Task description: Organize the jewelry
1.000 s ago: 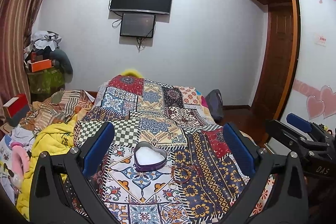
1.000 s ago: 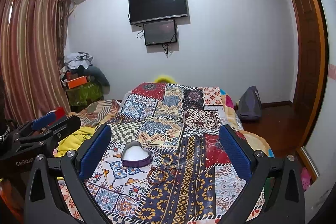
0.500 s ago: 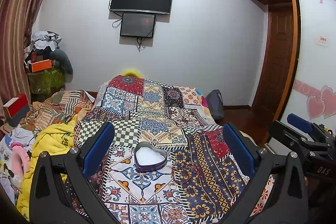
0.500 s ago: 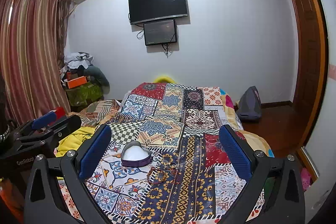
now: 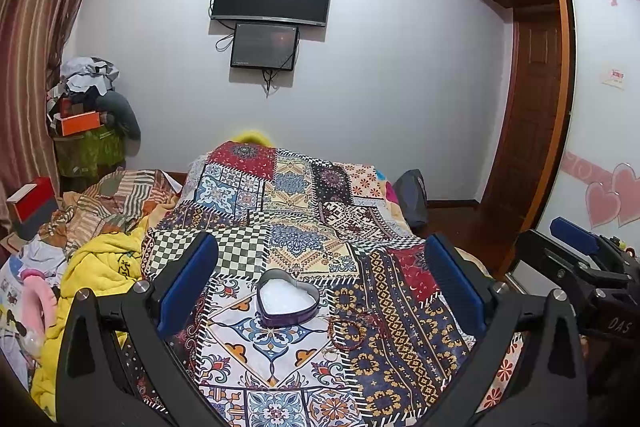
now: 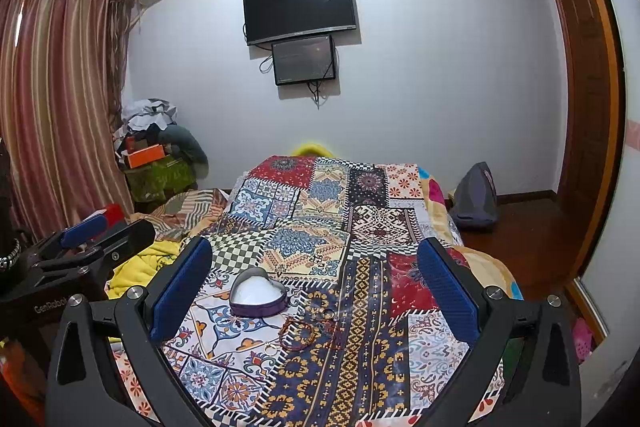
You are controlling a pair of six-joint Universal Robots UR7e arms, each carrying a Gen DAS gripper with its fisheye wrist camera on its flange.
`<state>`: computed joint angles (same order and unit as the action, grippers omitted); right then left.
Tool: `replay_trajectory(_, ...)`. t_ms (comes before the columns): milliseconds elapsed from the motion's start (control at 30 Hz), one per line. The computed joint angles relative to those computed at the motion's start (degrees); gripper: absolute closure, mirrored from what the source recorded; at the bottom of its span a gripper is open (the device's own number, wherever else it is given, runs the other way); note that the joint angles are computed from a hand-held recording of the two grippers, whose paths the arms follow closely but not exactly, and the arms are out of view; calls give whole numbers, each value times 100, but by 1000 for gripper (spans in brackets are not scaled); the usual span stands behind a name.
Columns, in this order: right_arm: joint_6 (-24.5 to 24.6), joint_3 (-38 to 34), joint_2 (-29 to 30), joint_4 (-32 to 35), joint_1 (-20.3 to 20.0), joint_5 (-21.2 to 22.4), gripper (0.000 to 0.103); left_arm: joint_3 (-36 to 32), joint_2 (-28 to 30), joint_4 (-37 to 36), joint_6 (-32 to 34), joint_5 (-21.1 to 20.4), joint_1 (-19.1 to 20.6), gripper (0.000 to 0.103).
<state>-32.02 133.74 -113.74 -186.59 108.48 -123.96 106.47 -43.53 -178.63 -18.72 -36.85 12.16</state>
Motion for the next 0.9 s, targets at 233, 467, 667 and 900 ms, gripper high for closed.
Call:
replay_trajectory(233,-10,23,10,-8,-29,-7,1,-8,-11,43,-22,-23,36,0)
replay_trajectory(467,49,6,69,93,-206,48,1,-50,38,103,-44,-81,109,0)
replay_trajectory(667,62,27,108,249,-553,165,1,-150,106,425,-159,-155,266,0)
replay_trajectory(900,175,15,180,697,-1069,301,1,-366,259,1165,-577,-375,606,0)
